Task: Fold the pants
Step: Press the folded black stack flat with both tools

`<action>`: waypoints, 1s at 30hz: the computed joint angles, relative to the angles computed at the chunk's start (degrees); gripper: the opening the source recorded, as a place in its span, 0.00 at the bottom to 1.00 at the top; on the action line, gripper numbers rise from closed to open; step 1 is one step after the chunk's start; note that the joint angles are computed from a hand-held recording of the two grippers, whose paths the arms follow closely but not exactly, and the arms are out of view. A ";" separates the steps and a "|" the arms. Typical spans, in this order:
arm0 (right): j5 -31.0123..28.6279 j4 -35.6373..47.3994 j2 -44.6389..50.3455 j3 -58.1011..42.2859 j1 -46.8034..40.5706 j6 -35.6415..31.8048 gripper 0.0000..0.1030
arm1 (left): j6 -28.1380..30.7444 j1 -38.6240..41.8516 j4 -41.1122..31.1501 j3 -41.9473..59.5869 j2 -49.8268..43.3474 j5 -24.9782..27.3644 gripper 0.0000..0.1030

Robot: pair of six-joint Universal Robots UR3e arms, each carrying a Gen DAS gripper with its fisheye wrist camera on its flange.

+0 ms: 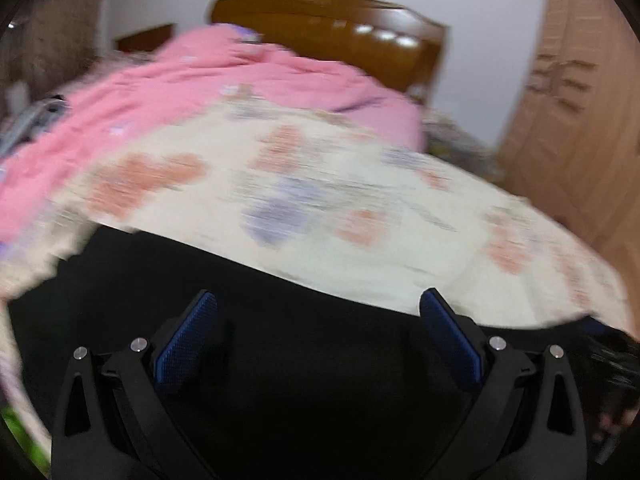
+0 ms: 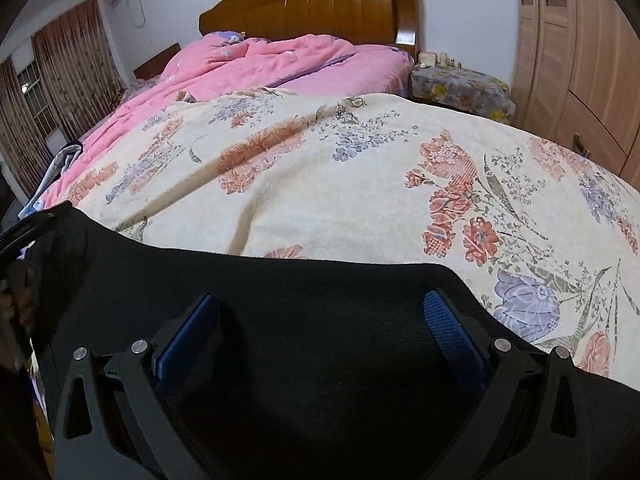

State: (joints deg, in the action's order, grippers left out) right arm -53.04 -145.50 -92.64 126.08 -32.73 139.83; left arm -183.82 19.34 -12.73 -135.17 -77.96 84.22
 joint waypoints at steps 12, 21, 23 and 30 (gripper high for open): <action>6.79 7.40 -0.13 -1.22 -4.16 -2.66 0.96 | -7.55 -6.35 1.79 6.97 -11.20 23.09 0.98; 12.06 5.43 -2.56 2.31 -8.83 -0.35 0.95 | -21.85 -15.62 -16.23 20.23 -16.91 31.68 0.98; 14.91 1.75 -4.17 5.40 -12.94 3.77 0.95 | -18.53 -23.16 -9.82 19.73 -16.08 20.82 0.98; 23.37 1.01 -5.39 8.68 -22.65 8.60 0.96 | -7.04 -45.73 -11.26 39.95 -37.26 17.02 0.99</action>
State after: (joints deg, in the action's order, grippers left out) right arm -29.67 -144.49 -98.03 134.76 -55.38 148.43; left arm -190.86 -26.39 -23.99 -95.22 -115.22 101.24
